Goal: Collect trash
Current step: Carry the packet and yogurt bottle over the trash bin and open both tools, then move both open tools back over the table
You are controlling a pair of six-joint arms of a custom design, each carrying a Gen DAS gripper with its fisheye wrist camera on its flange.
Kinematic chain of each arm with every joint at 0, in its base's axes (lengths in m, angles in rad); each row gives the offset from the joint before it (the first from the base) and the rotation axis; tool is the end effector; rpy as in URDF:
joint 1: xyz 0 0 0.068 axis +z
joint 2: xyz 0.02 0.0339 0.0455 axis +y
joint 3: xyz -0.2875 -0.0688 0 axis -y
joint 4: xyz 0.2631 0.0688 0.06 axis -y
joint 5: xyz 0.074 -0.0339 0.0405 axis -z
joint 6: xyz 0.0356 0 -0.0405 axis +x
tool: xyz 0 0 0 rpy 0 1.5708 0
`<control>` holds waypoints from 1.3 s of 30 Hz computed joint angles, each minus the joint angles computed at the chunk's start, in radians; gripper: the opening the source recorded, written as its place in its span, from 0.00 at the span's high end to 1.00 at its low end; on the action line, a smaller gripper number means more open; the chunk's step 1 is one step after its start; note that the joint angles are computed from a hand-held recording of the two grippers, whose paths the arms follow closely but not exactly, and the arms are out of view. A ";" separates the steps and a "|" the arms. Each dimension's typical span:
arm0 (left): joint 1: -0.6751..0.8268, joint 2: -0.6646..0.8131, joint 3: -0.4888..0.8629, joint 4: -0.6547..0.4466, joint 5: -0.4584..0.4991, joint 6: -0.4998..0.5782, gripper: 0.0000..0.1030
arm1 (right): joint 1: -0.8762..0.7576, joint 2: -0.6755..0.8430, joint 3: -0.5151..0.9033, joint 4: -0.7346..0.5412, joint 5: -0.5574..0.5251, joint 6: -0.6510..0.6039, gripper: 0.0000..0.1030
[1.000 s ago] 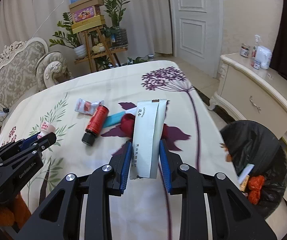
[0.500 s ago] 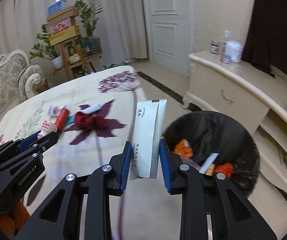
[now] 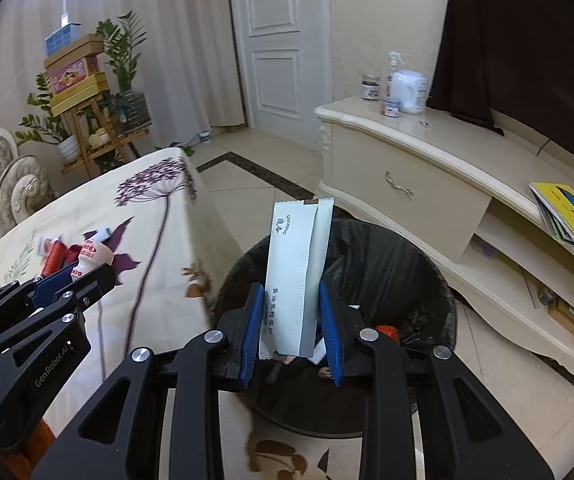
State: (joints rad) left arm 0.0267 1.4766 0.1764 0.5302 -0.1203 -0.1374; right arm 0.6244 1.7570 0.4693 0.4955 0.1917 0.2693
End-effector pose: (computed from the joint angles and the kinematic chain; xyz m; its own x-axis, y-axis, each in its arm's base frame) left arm 0.1994 0.0096 0.0861 -0.6739 -0.1540 -0.7226 -0.2069 0.9782 -0.0156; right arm 0.2318 0.1587 0.0826 -0.6806 -0.1685 -0.7131 -0.2949 0.9539 0.0561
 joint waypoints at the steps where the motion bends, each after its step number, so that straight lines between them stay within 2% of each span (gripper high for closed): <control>1: -0.015 0.015 0.009 0.006 -0.008 -0.006 0.76 | -0.010 0.002 0.002 0.001 -0.003 -0.003 0.72; 13: -0.153 0.166 0.117 0.027 -0.080 -0.068 0.76 | -0.119 0.045 0.011 0.032 -0.040 -0.027 0.72; 26: -0.206 0.267 0.222 0.003 -0.106 -0.081 0.75 | -0.176 0.094 0.044 0.039 -0.062 -0.029 0.70; 29: -0.204 0.275 0.234 -0.004 -0.109 -0.086 0.67 | -0.188 0.102 0.053 0.029 -0.069 -0.026 0.64; 30: -0.201 0.276 0.238 -0.004 -0.107 -0.087 0.59 | -0.192 0.105 0.057 0.024 -0.068 -0.023 0.62; 31: -0.206 0.278 0.239 -0.001 -0.113 -0.093 0.55 | -0.193 0.107 0.056 0.026 -0.068 -0.020 0.59; 33: -0.206 0.275 0.234 0.005 -0.118 -0.093 0.54 | -0.199 0.111 0.052 0.033 -0.064 -0.016 0.55; 35: -0.201 0.277 0.232 0.009 -0.125 -0.088 0.49 | -0.199 0.108 0.051 0.030 -0.060 -0.007 0.53; 39: -0.173 0.265 0.216 0.017 -0.116 -0.093 0.39 | -0.190 0.099 0.047 0.032 -0.035 0.005 0.41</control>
State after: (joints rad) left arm -0.1459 1.7416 0.3923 0.5468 -0.2362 -0.2307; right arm 0.4344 1.8564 0.5160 0.5273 0.1565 0.2743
